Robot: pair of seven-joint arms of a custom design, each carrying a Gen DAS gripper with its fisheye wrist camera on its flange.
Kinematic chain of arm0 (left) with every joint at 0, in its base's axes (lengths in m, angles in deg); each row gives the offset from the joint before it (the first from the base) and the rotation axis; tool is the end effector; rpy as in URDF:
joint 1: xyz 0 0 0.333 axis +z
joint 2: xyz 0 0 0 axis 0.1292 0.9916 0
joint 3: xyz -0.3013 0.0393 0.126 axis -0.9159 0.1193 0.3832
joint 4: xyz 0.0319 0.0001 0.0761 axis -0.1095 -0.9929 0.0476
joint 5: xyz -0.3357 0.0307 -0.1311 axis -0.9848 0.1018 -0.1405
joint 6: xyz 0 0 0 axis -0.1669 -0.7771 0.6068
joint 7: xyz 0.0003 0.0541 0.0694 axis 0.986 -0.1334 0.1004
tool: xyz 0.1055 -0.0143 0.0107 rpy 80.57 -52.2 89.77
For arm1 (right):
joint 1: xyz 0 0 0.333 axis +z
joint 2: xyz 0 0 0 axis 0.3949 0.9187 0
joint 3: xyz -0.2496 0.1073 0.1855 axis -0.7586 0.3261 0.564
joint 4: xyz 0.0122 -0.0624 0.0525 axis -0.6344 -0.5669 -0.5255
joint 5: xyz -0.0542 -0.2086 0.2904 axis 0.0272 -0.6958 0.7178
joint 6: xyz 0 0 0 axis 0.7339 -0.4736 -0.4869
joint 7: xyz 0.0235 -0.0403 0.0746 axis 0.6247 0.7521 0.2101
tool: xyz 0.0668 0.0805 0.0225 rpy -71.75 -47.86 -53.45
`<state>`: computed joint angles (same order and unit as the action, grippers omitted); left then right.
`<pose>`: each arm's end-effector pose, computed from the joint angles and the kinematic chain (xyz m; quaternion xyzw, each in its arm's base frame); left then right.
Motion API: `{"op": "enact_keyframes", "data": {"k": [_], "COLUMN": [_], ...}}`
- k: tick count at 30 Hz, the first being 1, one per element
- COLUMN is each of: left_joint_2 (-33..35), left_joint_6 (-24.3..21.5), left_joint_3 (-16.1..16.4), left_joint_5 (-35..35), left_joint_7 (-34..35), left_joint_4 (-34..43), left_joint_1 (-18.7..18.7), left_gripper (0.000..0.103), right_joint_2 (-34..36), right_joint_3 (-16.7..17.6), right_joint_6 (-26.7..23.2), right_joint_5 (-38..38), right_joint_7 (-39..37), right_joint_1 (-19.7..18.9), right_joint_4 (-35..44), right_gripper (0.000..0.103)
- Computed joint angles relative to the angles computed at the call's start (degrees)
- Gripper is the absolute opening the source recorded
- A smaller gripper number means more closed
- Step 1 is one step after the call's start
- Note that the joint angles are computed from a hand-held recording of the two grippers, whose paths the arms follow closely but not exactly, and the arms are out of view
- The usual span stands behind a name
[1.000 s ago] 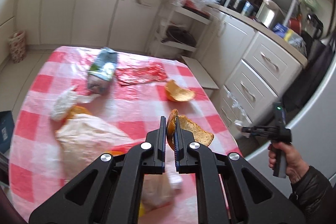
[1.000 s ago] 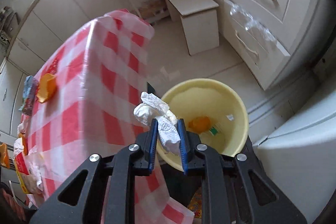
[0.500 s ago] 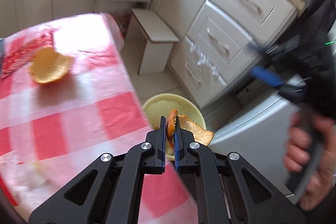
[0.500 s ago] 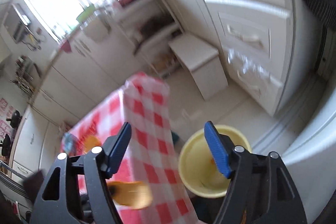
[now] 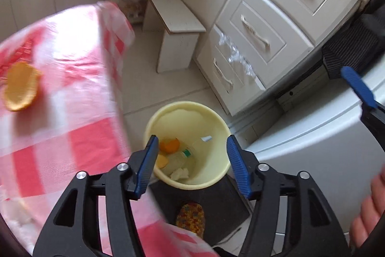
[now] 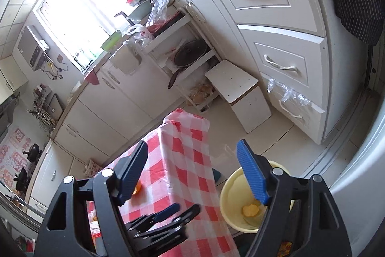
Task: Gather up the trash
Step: 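Drop the peel into the yellow bucket with the left gripper while the right gripper drops the tissue, then grasp the yellow-and-red box with the left gripper and lift it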
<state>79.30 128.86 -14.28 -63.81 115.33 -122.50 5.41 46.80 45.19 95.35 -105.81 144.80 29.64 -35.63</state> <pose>0.6138 -0.1502 0.5763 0.5069 -0.8052 0.3077 0.0080 0.5120 0.1324 0.6536 -0.3880 0.7847 -0.1719 0.4519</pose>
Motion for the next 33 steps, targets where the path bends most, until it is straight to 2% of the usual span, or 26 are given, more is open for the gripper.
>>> {"op": "enact_keyframes", "data": {"k": [3,4,7,10,12,14,17,18,20,21,25,26,27,28,29,30,31,33], "left_joint_2": [-8.0,-10.9,-17.3,-21.4,-22.2,-21.3,-19.0,-17.8,-16.3,-15.3,-13.7,-12.6,-11.9,-10.8,-9.7,-8.8,-8.3,-8.4], "left_joint_6": [4.2,5.7,8.5,12.0,12.3,7.6,-4.7,-8.4,-12.9,-14.3,-10.9,-10.1,-9.4,-8.7,-8.2,-8.6,-9.1,-9.6], "left_joint_3": [2.0,3.4,8.2,13.1,15.8,18.5,22.4,22.8,22.1,21.5,17.9,17.4,17.0,16.4,15.9,15.6,15.3,15.1], "left_joint_5": [-5.4,-7.4,-10.8,-10.0,-7.5,-6.5,-13.8,-16.6,-19.7,-21.8,-26.4,-27.7,-28.9,-29.8,-29.9,-30.0,-30.1,-30.0], "left_joint_7": [6.4,8.8,13.3,12.5,8.5,5.2,7.5,7.6,6.4,6.5,5.6,3.4,1.8,0.6,-0.6,-0.9,-1.2,-0.6], "left_joint_4": [-7.8,-10.7,-16.8,-21.6,-23.3,-22.6,-21.2,-20.5,-20.3,-20.0,-20.9,-20.3,-20.1,-19.5,-18.5,-17.5,-16.6,-15.3], "left_joint_1": [3.2,4.2,6.6,10.0,13.0,15.6,18.7,19.7,21.0,21.5,21.7,21.7,21.8,21.8,21.8,22.2,22.5,23.4], "left_gripper": [0.071,0.076,0.080,0.084,0.084,0.084,0.084,0.084,0.084,0.084,0.084,0.082,0.073,0.057,0.046,0.027,0.019,0.013], "right_joint_2": [1.5,2.4,5.9,10.4,14.2,18.0,23.1,24.3,26.8,28.0,32.2,32.6,32.8,33.2,33.5,33.9,34.2,35.0], "right_joint_3": [0.3,0.5,0.5,0.9,1.8,2.5,3.4,3.5,3.7,3.4,3.1,3.1,3.1,3.4,3.7,3.7,3.6,3.1], "right_joint_6": [0.0,-0.3,-1.3,-2.8,-5.5,-9.5,-14.7,-15.8,-17.9,-19.0,-24.0,-24.7,-25.1,-25.5,-26.2,-26.7,-27.2,-28.1], "right_joint_5": [0.6,0.9,4.5,12.1,16.2,18.3,21.5,22.5,24.5,24.7,25.9,26.4,26.9,28.3,29.3,30.0,30.2,29.9], "right_joint_7": [-1.4,-2.3,-8.1,-18.4,-25.2,-30.6,-36.8,-38.1,-40.2,-40.3,-42.1,-42.5,-42.7,-43.4,-43.9,-44.2,-44.3,-44.3], "right_joint_1": [1.1,1.8,5.2,9.0,11.2,13.0,15.3,15.8,16.8,17.5,19.3,19.3,19.4,19.0,18.9,18.8,18.9,19.4], "right_joint_4": [1.9,3.1,7.3,12.5,17.2,22.3,28.8,30.3,33.1,34.5,39.2,39.6,39.8,40.0,40.6,41.1,41.7,43.4], "right_gripper": [0.073,0.073,0.073,0.074,0.074,0.075,0.075,0.075,0.075,0.075,0.075,0.075,0.075,0.075,0.075,0.075,0.075,0.075]}}
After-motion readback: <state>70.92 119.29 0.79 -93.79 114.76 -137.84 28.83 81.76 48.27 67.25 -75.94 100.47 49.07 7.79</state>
